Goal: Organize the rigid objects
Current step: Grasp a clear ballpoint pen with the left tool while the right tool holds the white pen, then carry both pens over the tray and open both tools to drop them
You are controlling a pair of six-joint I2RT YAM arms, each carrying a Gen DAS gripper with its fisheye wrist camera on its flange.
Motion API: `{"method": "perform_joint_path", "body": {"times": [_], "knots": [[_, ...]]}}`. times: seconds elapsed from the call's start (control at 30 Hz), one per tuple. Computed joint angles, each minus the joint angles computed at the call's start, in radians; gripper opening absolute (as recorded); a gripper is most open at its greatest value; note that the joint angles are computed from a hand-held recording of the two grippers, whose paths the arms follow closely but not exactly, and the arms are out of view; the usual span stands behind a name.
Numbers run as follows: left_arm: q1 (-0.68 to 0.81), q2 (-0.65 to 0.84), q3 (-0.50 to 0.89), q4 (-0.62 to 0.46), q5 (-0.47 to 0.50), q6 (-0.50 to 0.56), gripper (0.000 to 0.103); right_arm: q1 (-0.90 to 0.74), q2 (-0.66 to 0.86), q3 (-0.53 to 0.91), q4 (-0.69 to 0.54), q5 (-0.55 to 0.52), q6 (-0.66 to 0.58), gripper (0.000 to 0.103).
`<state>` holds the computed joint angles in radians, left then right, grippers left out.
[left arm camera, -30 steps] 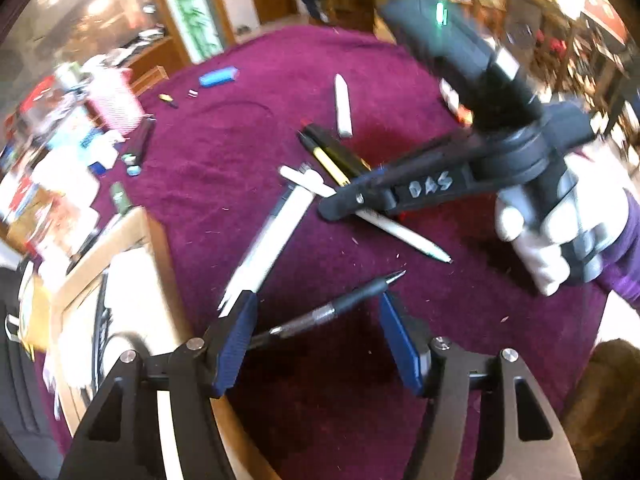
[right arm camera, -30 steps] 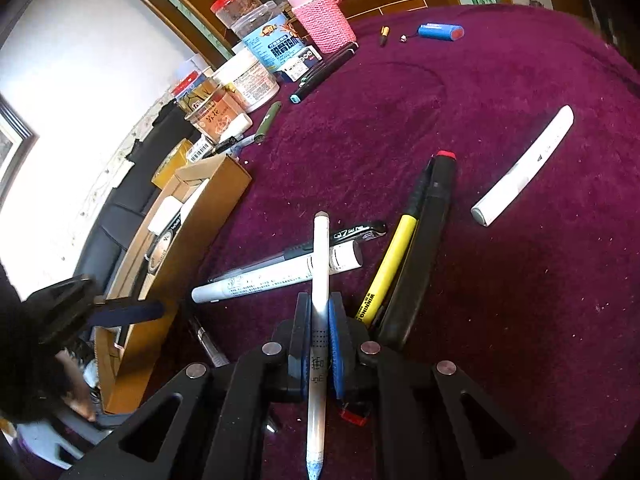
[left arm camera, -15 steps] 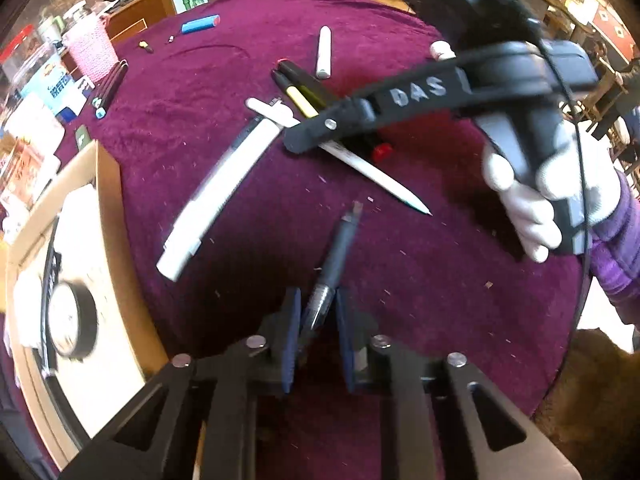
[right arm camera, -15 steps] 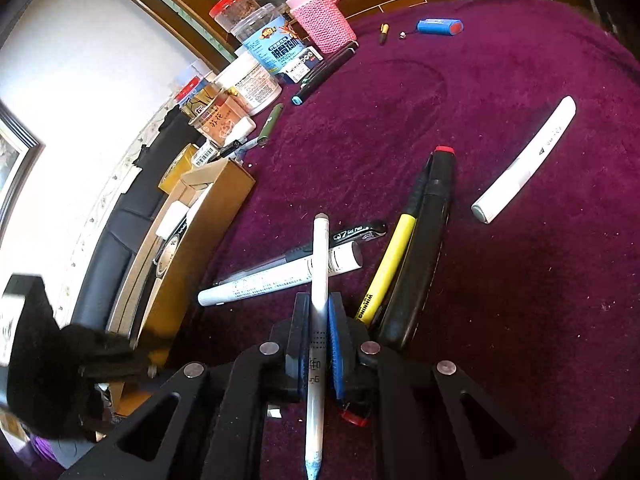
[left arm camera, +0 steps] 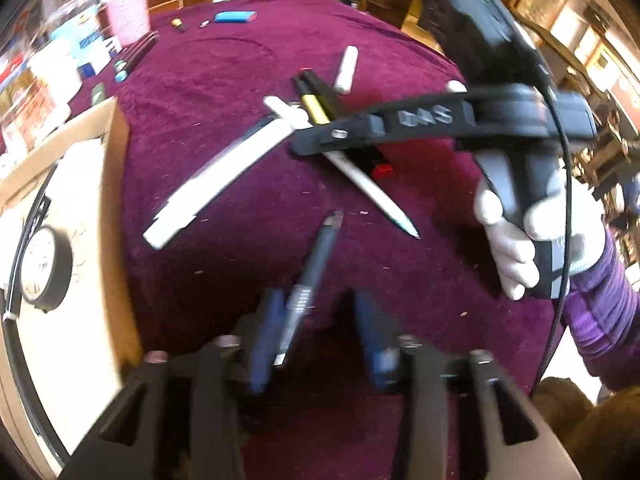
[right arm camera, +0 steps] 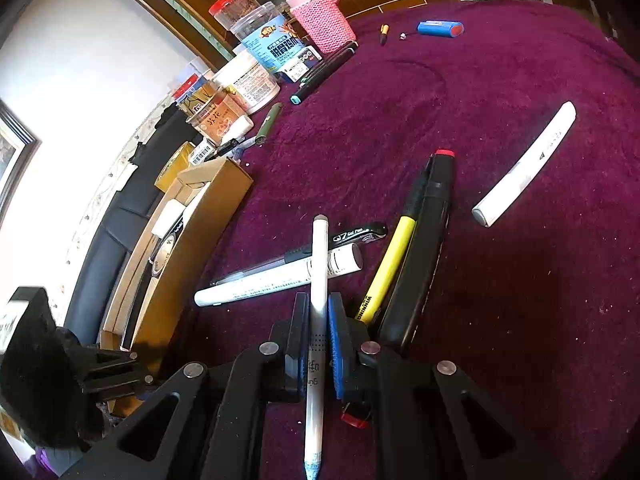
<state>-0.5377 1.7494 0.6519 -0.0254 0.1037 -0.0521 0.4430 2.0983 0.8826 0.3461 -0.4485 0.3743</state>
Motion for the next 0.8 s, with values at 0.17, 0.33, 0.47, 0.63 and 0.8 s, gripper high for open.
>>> {"method": "perform_joint_path", "body": {"times": [0.17,0.33,0.47,0.63,0.8], "knots": [[-0.188,0.007,-0.010,0.035,-0.238,-0.045,0.021,0.010,-0.002,0.004,-0.007,0.023,-0.015,0.009],[-0.148,-0.071,-0.121,0.115,-0.177,-0.104,0.011,0.022,-0.008,0.003,-0.010,0.050,-0.031,0.009],[-0.090,-0.275,-0.289,0.185,-0.098,-0.157,0.011,0.085,-0.036,0.009,-0.049,0.190,-0.078,0.009],[-0.007,-0.632,-0.440,0.093,-0.027,-0.180,0.011,0.219,-0.048,0.071,-0.180,0.492,-0.128,0.009],[0.226,-0.850,-0.509,-0.020,0.132,-0.129,0.011,0.225,-0.079,0.065,-0.217,0.491,-0.100,0.008]]}}
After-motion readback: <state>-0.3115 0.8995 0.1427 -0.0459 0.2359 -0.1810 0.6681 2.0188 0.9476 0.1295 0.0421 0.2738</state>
